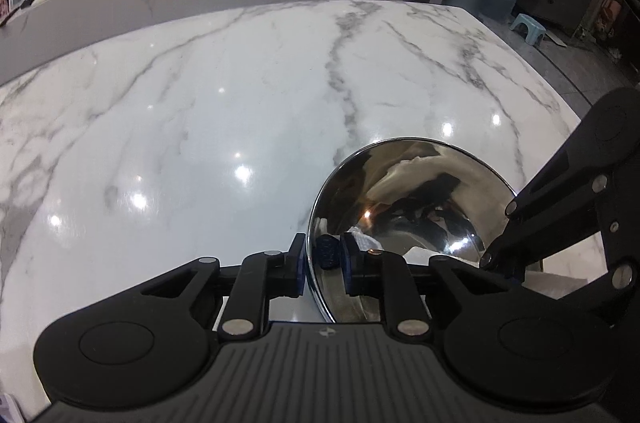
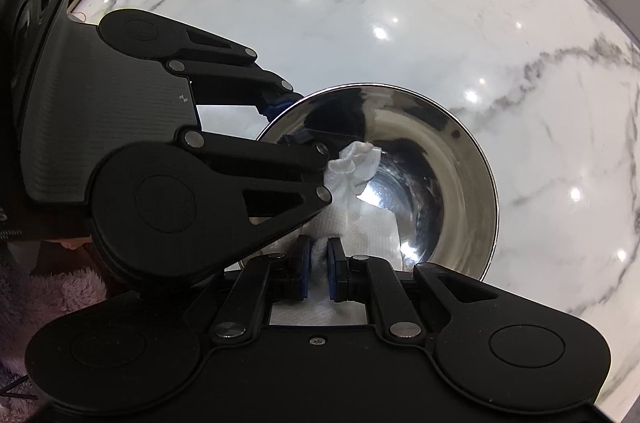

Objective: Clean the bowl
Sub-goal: 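Keep wiping the bowl interior with the cloth in the right gripper while the left gripper holds the rim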

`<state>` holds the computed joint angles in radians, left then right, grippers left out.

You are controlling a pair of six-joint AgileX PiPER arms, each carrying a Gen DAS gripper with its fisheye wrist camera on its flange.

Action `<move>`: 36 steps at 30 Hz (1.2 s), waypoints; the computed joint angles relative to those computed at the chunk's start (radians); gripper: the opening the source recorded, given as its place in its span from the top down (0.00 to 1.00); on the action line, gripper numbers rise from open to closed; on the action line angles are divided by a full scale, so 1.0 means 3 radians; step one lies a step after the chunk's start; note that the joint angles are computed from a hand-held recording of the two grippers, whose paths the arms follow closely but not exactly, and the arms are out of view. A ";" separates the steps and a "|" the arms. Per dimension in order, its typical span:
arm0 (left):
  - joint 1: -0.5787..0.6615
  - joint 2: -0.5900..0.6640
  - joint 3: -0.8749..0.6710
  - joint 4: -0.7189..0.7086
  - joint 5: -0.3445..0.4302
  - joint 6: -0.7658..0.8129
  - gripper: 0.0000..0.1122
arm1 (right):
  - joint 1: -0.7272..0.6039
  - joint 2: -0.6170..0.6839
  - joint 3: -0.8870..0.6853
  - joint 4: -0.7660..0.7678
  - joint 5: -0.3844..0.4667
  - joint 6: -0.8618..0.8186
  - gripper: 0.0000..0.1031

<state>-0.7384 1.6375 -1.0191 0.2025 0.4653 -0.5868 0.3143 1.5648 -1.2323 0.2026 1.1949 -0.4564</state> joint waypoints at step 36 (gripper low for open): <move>0.0060 -0.0008 -0.0063 -0.0234 0.0129 0.0214 0.89 | -0.0401 0.0664 -0.0598 0.0090 0.0017 -0.0509 0.91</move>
